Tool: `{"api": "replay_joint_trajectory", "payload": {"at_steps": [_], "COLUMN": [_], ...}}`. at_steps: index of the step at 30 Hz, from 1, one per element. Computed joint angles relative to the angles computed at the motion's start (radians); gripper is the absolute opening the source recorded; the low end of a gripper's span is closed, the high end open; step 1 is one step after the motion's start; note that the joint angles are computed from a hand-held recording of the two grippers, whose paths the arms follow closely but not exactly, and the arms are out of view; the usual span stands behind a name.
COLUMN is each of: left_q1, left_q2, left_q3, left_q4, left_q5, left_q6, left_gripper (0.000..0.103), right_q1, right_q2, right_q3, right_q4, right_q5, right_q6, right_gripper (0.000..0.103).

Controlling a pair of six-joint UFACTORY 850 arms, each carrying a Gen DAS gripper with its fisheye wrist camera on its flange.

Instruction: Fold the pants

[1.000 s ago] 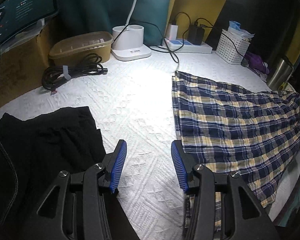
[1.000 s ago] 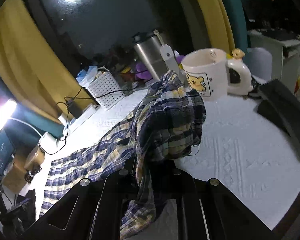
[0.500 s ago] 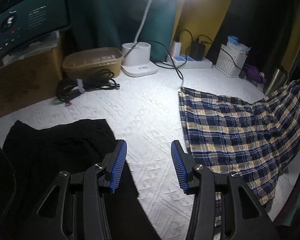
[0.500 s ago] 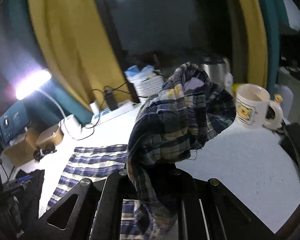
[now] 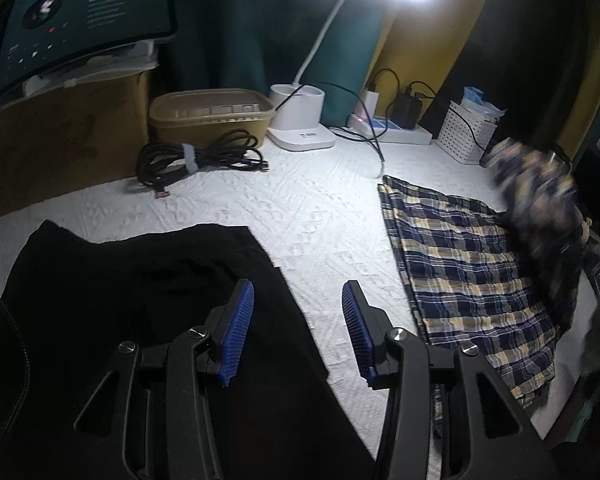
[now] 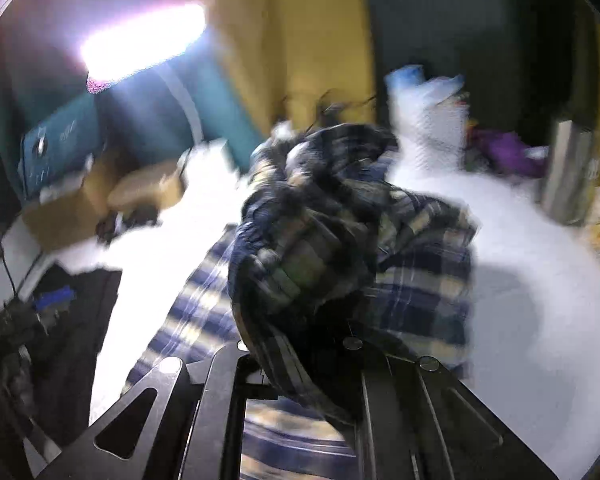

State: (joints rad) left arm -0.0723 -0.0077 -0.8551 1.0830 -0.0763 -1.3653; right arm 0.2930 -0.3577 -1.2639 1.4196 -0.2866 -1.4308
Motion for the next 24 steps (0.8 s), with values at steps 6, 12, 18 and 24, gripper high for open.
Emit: {"api": "replay_joint_trajectory", "payload": {"at_steps": [6, 12, 18, 24], "left_q1": [0.032, 0.046, 0.021, -0.019], "left_q2": [0.033, 0.043, 0.041, 0.034], "left_q3": [0.027, 0.036, 0.027, 0.0], "left_q4": [-0.018, 0.023, 0.01, 0.059], "left_q5": [0.011, 0.012, -0.002, -0.047], "left_q6": [0.022, -0.034, -0.01, -0.05], "left_gripper": [0.046, 0.046, 0.046, 0.046], "right_q1": [0.086, 0.12, 0.119, 0.097], "right_q2": [-0.06, -0.073, -0.054, -0.001], "right_q3": [-0.04, -0.07, -0.053, 0.001], "right_q4": [-0.252, -0.571, -0.537, -0.219], "right_q5": [0.013, 0.053, 0.042, -0.011], "right_q6": [0.214, 0.487, 0.415, 0.064], "right_gripper": [0.011, 0.013, 0.053, 0.099]}}
